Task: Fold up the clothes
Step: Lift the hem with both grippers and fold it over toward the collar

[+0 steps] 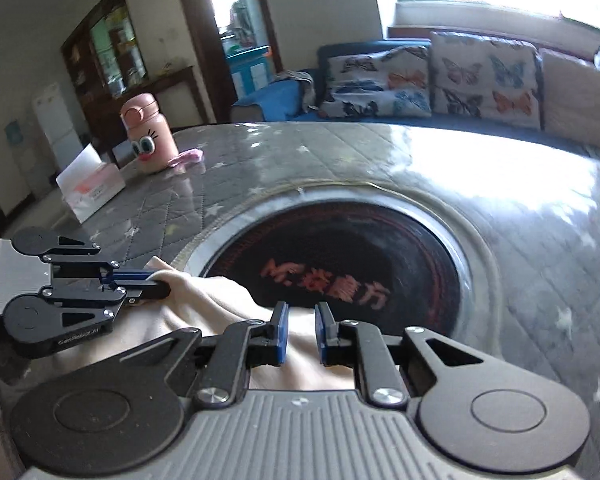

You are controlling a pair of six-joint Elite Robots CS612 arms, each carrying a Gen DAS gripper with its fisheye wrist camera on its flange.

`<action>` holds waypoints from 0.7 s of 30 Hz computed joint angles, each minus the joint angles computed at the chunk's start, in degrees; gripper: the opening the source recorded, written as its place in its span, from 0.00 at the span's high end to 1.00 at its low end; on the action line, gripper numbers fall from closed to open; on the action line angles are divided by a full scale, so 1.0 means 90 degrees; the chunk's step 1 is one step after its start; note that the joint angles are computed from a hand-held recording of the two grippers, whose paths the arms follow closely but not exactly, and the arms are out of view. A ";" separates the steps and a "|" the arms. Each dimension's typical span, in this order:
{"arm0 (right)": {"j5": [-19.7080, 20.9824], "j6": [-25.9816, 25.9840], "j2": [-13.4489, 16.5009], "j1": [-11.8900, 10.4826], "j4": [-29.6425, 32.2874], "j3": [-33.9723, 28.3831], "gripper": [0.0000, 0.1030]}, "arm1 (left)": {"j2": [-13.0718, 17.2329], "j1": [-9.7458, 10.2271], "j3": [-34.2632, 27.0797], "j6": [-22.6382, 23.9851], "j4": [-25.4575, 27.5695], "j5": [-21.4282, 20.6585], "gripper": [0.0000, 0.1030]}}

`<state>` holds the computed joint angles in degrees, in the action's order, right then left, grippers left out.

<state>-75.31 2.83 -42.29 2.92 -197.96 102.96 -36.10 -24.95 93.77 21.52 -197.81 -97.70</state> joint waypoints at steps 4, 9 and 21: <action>-0.0054 0.0107 -0.0174 -0.0126 -0.0208 0.0421 0.84 | -0.0007 0.0003 0.0011 -0.0063 -0.0008 0.0015 0.88; -0.0219 0.0434 -0.0269 -0.0218 -0.0357 0.0781 0.83 | -0.0009 -0.0047 0.0015 -0.0034 -0.0007 0.0135 0.88; -0.0809 0.0567 -0.0114 -0.0034 -0.0453 0.0715 0.76 | 0.0001 -0.0089 0.0030 -0.0040 -0.0042 0.0282 0.88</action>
